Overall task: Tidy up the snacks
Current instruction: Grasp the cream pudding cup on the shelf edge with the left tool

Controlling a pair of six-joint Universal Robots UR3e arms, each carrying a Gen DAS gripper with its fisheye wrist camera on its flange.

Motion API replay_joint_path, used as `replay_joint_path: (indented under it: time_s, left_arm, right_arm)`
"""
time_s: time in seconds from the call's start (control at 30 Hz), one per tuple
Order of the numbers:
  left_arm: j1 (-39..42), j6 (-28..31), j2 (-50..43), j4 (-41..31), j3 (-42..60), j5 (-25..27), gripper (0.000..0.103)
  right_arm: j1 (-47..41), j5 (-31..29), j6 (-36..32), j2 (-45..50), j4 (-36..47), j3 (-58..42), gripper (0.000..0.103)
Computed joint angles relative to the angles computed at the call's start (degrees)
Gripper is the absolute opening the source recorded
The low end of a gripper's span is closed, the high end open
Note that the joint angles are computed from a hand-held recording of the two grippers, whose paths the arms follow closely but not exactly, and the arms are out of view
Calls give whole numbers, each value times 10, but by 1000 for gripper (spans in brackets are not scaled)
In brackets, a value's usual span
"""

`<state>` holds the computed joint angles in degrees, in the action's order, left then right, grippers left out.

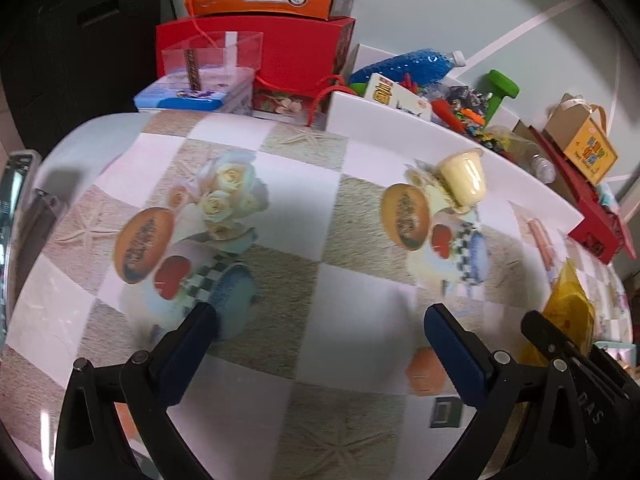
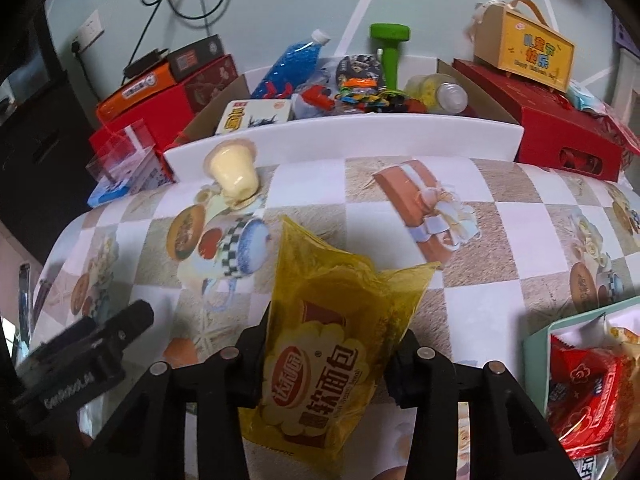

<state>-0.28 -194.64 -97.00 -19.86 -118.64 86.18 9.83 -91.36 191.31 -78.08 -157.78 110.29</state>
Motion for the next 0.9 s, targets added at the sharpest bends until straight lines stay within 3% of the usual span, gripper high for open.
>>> replay_joint_path:
  time_s: [0.23, 0.37, 0.47, 0.53, 0.67, 0.73, 0.9]
  left_arm:
    - [14, -52, -18, -25, 51, -72, 103]
    - [-19, -48, -60, -59, 142, -54, 103]
    - [-31, -39, -104, -85, 220, -72, 100]
    - [-41, -39, -134, -109, 277, -73, 91]
    - [-58, -35, -198, -151, 380, -80, 87]
    - [-63, -39, -231, -169, 425, -81, 74]
    - [-68, -52, -296, -187, 496, -68, 69]
  right_arm:
    - [-19, -1, 12, -7, 46, -44, 47]
    - [-40, 8, 17, -11, 76, -72, 47]
    - [-56, 11, 17, -12, 89, -88, 47]
    - [-67, 10, 12, -9, 106, -110, 47]
    - [-86, 11, -3, 7, 131, -155, 47]
    - [-92, 8, -8, 12, 138, -169, 47]
    - [-103, 9, -22, 17, 141, -175, 47]
